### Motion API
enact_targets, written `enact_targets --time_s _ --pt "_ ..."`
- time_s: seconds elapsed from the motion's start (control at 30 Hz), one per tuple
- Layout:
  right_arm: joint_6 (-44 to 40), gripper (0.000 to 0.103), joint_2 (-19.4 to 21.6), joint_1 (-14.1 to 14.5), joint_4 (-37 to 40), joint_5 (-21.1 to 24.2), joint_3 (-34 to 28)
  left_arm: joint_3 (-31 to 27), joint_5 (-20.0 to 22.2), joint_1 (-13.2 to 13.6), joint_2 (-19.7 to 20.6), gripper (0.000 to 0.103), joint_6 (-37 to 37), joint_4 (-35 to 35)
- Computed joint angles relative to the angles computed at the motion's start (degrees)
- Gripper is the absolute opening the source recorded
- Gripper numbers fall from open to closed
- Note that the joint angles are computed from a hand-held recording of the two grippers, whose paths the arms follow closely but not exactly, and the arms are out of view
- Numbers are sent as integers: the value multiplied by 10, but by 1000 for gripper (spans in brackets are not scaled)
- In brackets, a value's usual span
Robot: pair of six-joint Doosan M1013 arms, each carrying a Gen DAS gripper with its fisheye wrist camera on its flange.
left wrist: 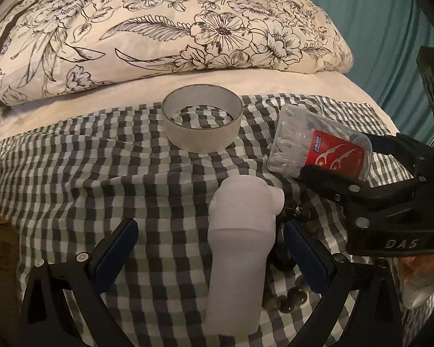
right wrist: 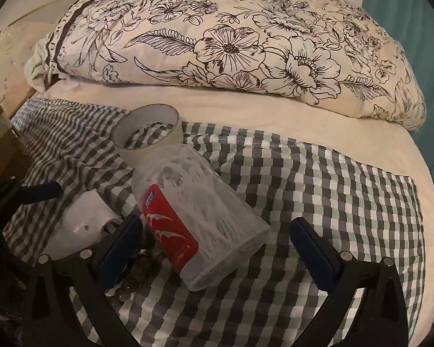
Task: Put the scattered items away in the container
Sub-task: 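Grasp the white bottle with the left tool while the right grasps the clear plastic cup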
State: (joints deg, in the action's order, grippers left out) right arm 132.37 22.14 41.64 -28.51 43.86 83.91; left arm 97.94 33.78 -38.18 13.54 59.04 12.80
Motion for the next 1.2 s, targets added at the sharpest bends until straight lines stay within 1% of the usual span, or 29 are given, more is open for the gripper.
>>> enact_targets --time_s 0.03,0.07,0.1,0.13,0.17,0.2,0.33,0.63,0.8,1.0,1.2 --pt "-2 89 1 1 -2 1 -1 -1 -1 1 1 93 10 -12" --pt "-10 84 3 3 0 4 -4 -3 1 2 3 84 20 -21" --pt "-17 84 6 5 0 12 -9 -4 2 2 5 77 27 -26" --pt "-18 83 9 8 -8 22 -13 -3 -1 1 4 73 34 -30" --pt "-18 83 11 11 -18 31 -17 -2 -7 0 3 63 44 -36" --pt "-16 81 11 12 -21 35 -18 1 -13 -1 1 47 55 -43" --pt "-5 75 7 10 1 36 -15 4 -22 -3 -4 44 64 -49" --pt "29 68 -10 13 20 20 0 11 -19 0 -23 44 46 -41" --pt "70 67 -25 27 -8 14 10 21 -12 0 -44 44 19 -24" --pt "139 66 -53 45 -33 7 35 31 -5 -2 -69 44 -4 -2" --pt "190 65 -78 63 -35 4 56 42 1 -9 -101 44 -26 19"
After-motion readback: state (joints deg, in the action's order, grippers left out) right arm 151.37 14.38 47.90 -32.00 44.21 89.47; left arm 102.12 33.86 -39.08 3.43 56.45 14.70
